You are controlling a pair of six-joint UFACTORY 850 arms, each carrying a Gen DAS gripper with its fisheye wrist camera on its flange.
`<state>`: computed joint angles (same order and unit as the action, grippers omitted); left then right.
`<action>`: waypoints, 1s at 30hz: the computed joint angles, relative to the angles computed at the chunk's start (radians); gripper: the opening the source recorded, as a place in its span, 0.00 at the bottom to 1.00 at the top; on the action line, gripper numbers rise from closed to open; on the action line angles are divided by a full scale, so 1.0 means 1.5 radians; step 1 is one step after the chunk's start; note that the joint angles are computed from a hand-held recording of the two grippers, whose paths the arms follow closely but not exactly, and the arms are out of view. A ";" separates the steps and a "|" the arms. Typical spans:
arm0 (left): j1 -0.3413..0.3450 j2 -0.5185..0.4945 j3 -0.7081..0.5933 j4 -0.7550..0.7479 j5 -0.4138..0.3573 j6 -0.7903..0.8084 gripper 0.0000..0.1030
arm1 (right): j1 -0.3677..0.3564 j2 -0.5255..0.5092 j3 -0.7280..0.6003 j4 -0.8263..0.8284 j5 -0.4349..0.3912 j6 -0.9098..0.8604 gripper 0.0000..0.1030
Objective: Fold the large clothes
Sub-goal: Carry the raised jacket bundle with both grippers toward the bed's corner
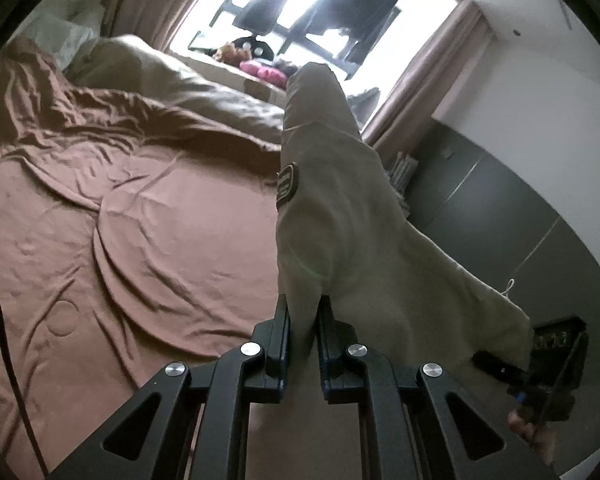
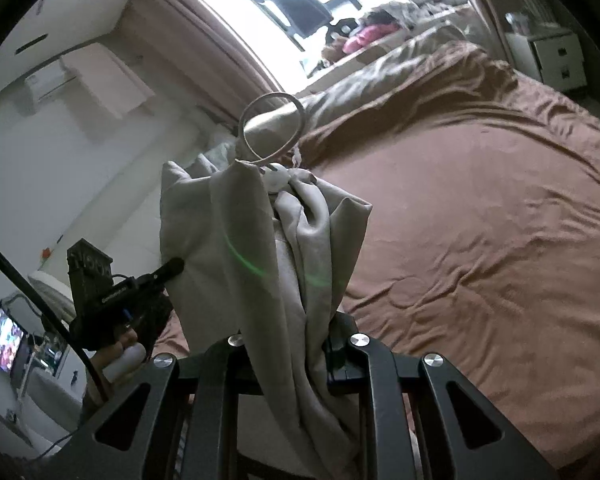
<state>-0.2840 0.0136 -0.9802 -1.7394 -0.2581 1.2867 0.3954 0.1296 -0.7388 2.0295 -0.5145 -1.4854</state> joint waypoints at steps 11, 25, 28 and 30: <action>-0.042 0.118 0.066 -0.073 0.017 0.064 0.10 | 0.017 0.146 0.094 0.052 0.036 -0.042 0.12; -0.181 0.063 -0.085 -0.048 0.061 0.050 0.10 | -0.129 0.330 0.097 -0.309 0.043 0.243 0.12; -0.204 0.028 -0.129 -0.075 0.054 0.073 0.09 | -0.202 0.364 0.091 -0.382 -0.003 0.297 0.12; -0.222 -0.002 -0.165 -0.092 0.053 0.088 0.09 | -0.252 0.379 0.083 -0.427 -0.033 0.322 0.12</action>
